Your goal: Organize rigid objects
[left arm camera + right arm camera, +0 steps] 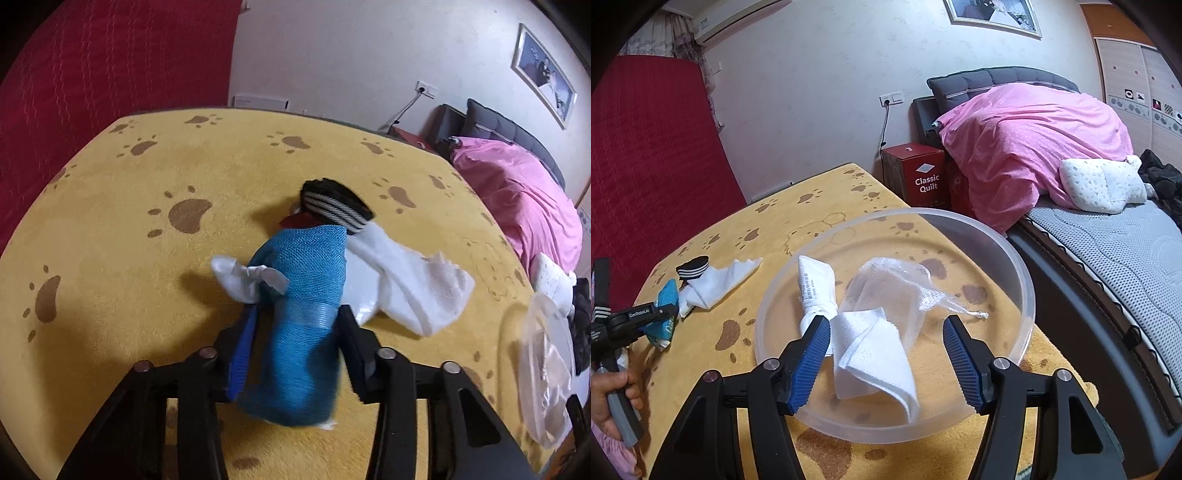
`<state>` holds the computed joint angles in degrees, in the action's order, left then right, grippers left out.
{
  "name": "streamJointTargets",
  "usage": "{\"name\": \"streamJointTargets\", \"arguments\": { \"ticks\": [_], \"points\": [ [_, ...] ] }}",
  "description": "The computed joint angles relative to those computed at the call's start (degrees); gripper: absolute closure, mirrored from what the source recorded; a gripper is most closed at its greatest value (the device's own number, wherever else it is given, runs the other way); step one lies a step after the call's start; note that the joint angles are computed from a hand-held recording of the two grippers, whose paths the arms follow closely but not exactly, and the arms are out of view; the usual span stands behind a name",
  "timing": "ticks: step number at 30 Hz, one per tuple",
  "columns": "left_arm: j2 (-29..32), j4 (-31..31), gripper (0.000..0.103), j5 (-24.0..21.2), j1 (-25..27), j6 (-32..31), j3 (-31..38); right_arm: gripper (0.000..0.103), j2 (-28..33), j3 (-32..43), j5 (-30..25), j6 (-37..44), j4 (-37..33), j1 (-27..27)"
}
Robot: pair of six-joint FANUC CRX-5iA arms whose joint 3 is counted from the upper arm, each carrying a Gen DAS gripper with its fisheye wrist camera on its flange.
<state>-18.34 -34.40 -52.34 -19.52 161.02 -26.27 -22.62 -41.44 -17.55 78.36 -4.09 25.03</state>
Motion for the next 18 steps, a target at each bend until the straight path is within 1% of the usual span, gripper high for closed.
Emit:
{"name": "streamJointTargets", "arguments": {
  "ticks": [5,9,15,18],
  "points": [
    [0.5,-1.6,0.067,-0.7,-4.0,1.2,1.9,0.036,0.2,0.1,0.1,0.4,-0.7,-1.0],
    [1.3,-2.3,0.067,0.1,-6.4,1.0,3.7,0.036,0.1,0.4,0.0,1.7,-2.0,-1.7],
    [4.5,-2.1,0.067,2.0,-9.8,-1.7,7.3,0.036,0.5,1.2,-0.7,4.5,-4.3,-2.7],
    [6.4,-0.3,0.067,4.1,-10.5,-4.5,8.8,0.036,0.7,1.8,-1.5,6.2,-5.8,-3.1]
  ]
}}
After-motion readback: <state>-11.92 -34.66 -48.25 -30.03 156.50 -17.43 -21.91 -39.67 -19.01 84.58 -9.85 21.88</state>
